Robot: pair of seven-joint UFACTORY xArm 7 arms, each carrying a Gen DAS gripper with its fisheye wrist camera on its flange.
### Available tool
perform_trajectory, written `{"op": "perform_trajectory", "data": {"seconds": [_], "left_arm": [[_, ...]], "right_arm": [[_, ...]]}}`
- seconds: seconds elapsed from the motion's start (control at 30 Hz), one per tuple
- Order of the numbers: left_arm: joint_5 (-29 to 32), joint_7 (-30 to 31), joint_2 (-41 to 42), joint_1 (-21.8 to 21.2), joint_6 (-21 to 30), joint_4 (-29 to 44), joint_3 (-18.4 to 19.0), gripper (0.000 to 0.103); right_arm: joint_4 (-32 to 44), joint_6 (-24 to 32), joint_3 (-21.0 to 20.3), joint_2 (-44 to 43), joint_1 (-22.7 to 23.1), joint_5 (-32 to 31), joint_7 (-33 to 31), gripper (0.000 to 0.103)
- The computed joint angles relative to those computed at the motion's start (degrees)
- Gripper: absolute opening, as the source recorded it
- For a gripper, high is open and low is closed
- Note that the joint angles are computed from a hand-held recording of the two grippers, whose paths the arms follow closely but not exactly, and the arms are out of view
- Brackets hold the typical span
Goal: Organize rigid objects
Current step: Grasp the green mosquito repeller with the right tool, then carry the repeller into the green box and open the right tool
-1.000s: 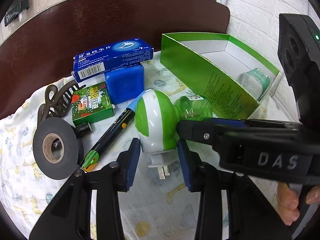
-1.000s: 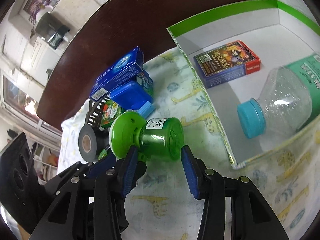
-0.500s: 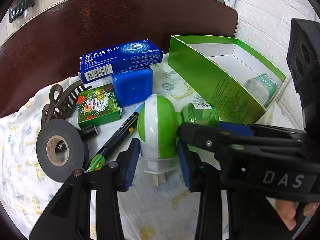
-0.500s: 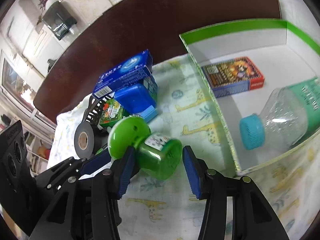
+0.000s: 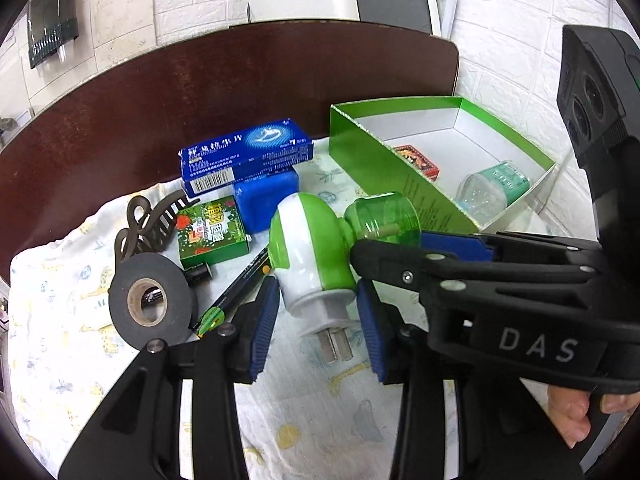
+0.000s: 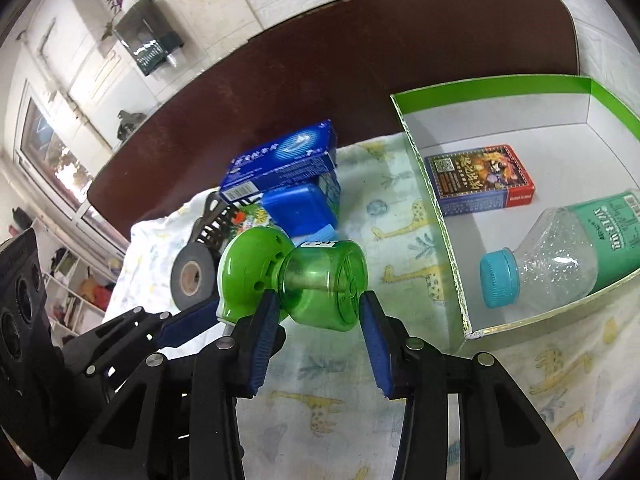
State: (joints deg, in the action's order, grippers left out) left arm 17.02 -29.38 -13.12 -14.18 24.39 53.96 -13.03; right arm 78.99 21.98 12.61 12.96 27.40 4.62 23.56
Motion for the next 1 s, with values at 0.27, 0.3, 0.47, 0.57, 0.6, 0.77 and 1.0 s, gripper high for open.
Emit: {"op": "perform_trajectory", "data": {"seconds": [0.27, 0.3, 0.47, 0.57, 0.6, 0.77, 1.0], "left_arm": [[5.7, -2.9, 0.4, 0.6, 1.4, 4.4, -2.2, 0.039], [5.9, -2.7, 0.5, 0.4, 1.7, 5.0, -2.1, 0.039], [9.4, -3.9, 3.9, -0.6, 2.7, 10.1, -2.8, 0.039], [10.7, -3.6, 6.6, -2.1, 3.5, 13.8, -2.6, 0.039], [10.9, -3.4, 7.6, -2.8, 3.7, 15.2, -2.4, 0.039], [13.6, -3.2, 13.2, -6.5, 5.6, 22.6, -1.2, 0.039], [13.7, -0.1, 20.8, -12.2, 9.1, 33.0, 1.5, 0.039]], "right_arm": [[-1.8, -2.5, 0.2, -3.5, -0.7, 0.7, -1.8, 0.045], [-2.1, -3.0, 0.0, -4.1, -0.8, 0.7, -1.9, 0.045], [-3.3, -4.4, -0.5, -6.2, -1.9, 0.7, -2.8, 0.045], [-4.1, -5.2, -0.8, -7.5, -3.1, 1.5, -3.8, 0.045], [-4.6, -5.5, -1.0, -8.1, -3.5, 1.9, -4.2, 0.045], [-6.3, -6.7, -1.9, -10.2, -5.4, 3.3, -5.5, 0.045], [-7.9, -7.4, -3.2, -12.0, -8.3, 7.7, -9.1, 0.045]]}}
